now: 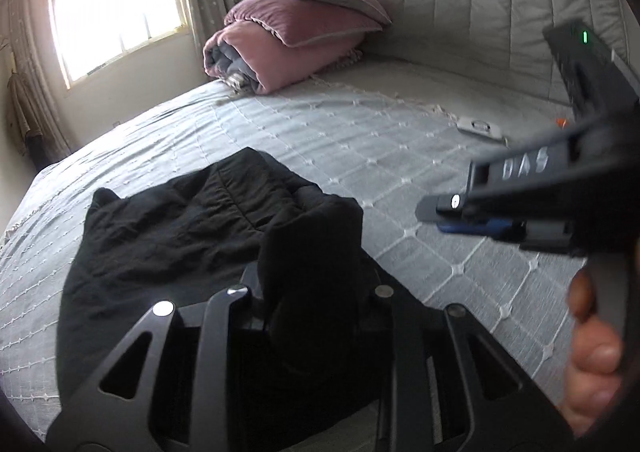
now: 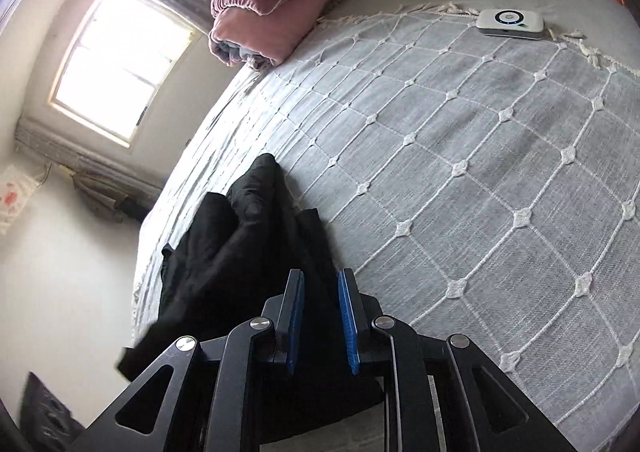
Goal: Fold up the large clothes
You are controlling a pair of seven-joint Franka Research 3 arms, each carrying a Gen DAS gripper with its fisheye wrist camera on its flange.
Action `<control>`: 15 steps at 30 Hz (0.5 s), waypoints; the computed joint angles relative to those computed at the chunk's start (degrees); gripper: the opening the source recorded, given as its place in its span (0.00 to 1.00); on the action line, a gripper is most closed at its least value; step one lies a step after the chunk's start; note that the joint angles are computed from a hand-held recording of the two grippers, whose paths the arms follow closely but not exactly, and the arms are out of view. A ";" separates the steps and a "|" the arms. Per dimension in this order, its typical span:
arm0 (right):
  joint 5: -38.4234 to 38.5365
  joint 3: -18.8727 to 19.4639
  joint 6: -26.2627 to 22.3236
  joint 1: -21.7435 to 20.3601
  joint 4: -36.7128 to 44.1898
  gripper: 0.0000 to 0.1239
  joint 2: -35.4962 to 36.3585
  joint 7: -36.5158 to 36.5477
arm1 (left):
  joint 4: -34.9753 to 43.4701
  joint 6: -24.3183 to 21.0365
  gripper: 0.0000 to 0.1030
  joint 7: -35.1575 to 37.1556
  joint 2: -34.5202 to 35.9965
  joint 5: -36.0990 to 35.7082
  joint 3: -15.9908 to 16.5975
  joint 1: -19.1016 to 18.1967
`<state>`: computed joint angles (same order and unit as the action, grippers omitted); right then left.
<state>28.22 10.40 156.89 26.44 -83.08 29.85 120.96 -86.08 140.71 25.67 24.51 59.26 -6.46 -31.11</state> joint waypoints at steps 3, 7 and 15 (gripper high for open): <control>0.77 -0.05 -0.35 -0.59 -1.15 0.19 -0.72 -0.07 | -0.51 0.57 0.34 1.10 0.66 -0.18 -0.15 -0.07; -0.10 -0.20 -1.73 -0.65 -0.29 0.35 -0.23 -0.51 | -3.83 5.67 0.42 3.43 -2.28 -6.67 -1.91 3.19; -1.04 -0.09 -0.85 0.01 1.92 0.45 0.53 -2.38 | -28.42 34.97 0.54 18.35 -20.15 -45.10 -11.14 17.91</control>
<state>27.18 10.31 156.04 26.45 -81.16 30.38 118.59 -114.50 175.68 44.02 4.36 14.16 -17.60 -13.20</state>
